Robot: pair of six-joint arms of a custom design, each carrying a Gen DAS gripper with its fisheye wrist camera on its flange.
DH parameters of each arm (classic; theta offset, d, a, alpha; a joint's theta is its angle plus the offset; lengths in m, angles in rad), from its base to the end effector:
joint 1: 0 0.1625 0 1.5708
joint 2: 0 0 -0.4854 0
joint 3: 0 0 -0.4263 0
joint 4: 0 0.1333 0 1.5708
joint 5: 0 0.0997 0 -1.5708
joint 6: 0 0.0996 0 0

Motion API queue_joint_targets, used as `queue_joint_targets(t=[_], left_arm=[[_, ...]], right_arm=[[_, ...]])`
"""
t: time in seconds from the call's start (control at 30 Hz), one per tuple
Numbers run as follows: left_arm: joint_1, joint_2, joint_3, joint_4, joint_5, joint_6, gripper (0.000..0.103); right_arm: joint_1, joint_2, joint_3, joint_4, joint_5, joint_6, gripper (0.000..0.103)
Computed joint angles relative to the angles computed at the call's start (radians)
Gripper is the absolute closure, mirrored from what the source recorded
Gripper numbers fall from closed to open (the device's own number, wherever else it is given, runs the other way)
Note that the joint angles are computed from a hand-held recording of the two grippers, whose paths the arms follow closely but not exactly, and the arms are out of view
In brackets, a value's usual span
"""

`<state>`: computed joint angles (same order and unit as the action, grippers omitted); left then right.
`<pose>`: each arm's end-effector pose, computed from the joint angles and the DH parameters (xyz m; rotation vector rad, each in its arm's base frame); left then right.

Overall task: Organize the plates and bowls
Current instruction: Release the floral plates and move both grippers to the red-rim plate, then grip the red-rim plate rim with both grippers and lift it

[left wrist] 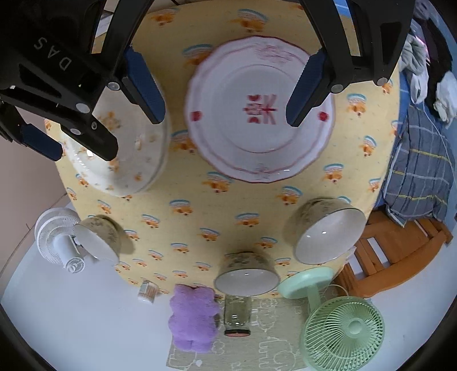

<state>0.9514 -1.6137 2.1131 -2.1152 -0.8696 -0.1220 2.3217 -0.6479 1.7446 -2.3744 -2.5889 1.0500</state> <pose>-0.1041 -0.4863 0.3718 0.5900 2.4059 -0.3801 0.4872 -0.4509 -0.0027 -0.1476 -2.1883 0.7555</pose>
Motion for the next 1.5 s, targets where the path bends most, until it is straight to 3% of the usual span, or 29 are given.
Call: queue_joint_targets(t=[0.53,0.57,0.63,0.7,0.93,1.13,1.5], left_arm=[[0.179,0.044,-0.058,-0.095,0.011,0.245,0.018],[0.186,0.049,-0.058,-0.100,0.016,0.256,0.019],[0.203,0.058,-0.064,-0.093,0.017,0.264,0.021],[0.221,0.068,-0.072,-0.081,0.014,0.267,0.023],[0.255,0.099,-0.081,-0.074,0.004,0.300,0.030],[0.263,0.112,-0.079,-0.099,-0.009,0.340,0.032],[0.259,0.112,-0.091,-0.058,-0.023,0.336,0.036]], right_arm=[[-0.022,0.178,-0.165,-0.025,0.053,0.048,0.022],[-0.025,0.190,-0.177,-0.013,0.054,0.049,0.023],[-0.033,0.207,-0.197,0.007,0.065,0.052,0.035],[-0.043,0.221,-0.209,0.007,0.088,0.051,0.038],[-0.058,0.250,-0.243,0.103,0.093,0.131,0.040],[-0.080,0.251,-0.228,0.073,0.119,0.135,0.041],[-0.089,0.253,-0.259,0.155,0.132,0.155,0.043]])
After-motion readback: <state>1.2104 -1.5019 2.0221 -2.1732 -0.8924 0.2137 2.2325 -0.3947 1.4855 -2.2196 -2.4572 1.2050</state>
